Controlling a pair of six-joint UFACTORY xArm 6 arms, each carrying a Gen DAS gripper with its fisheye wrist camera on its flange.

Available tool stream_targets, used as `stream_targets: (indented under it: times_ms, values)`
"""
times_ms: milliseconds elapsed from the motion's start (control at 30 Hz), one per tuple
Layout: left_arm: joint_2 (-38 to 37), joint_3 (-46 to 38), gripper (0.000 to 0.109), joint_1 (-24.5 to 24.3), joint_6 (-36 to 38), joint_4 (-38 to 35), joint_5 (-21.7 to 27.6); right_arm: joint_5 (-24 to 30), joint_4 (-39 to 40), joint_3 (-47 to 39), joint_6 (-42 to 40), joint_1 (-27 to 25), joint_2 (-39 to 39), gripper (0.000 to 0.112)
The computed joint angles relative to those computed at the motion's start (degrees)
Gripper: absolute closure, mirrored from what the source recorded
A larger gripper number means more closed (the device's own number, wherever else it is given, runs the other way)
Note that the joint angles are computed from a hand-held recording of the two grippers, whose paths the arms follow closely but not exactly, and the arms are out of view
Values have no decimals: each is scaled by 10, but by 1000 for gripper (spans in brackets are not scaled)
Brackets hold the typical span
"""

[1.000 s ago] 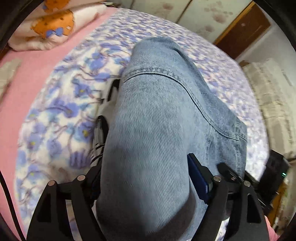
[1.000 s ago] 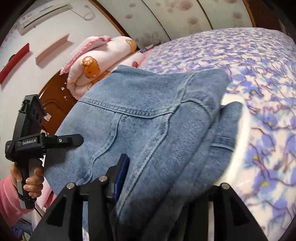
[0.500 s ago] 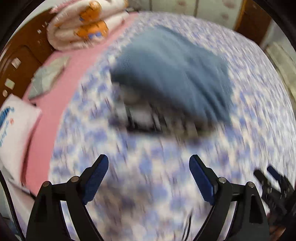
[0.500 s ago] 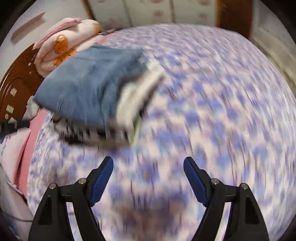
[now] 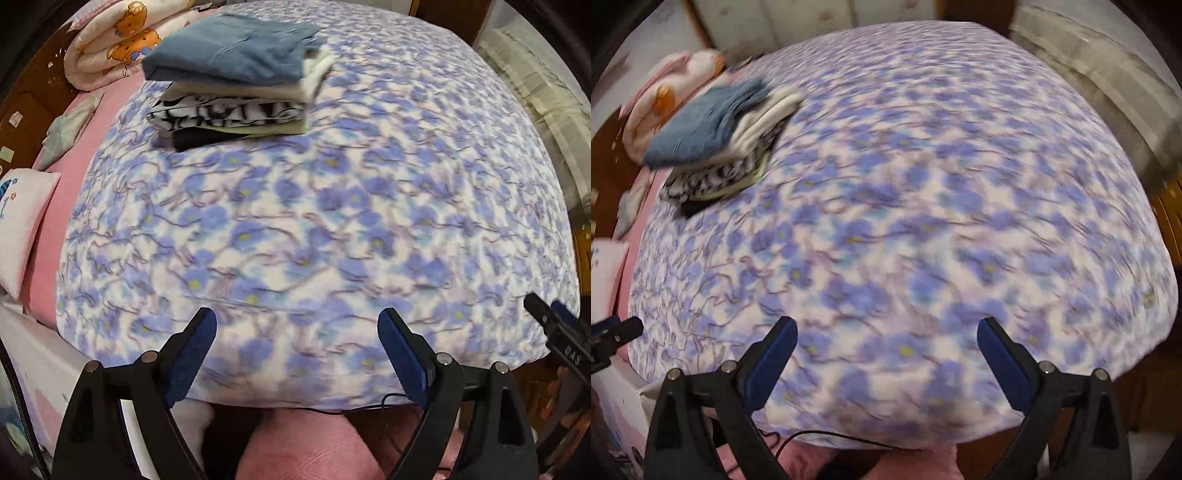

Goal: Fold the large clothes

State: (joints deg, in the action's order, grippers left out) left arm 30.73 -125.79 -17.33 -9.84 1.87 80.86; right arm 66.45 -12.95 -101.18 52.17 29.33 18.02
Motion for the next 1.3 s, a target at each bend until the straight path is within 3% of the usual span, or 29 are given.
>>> stream_targets:
  times_ms: [100, 167, 400, 533, 633, 800, 900, 1300]
  values:
    - [-37, 47, 21, -43, -60, 29, -50, -32, -8, 122, 5, -18, -105, 13]
    - [-52, 63, 21, -76, -108, 59, -67, -51, 11, 184, -42, -39, -161, 13]
    - [-15, -42, 20, -174, -184, 95, -27, -1, 29, 230, -158, -90, -260, 13]
    - [15, -110, 14, -214, -194, 109, 5, 5, 93, 234, -204, -119, -296, 12]
    - [48, -174, 14, -233, -204, 102, 52, 14, 108, 236, -217, -125, -310, 12]
    - [28, -145, 6, -249, -259, 81, 60, 17, 98, 250, -224, -113, -334, 12]
    - [31, -152, 6, -261, -251, 98, 73, 18, 103, 258, -243, -110, -343, 12]
    - [-45, -33, 6, -270, -276, 116, 2, -3, 81, 271, -255, -102, -364, 9]
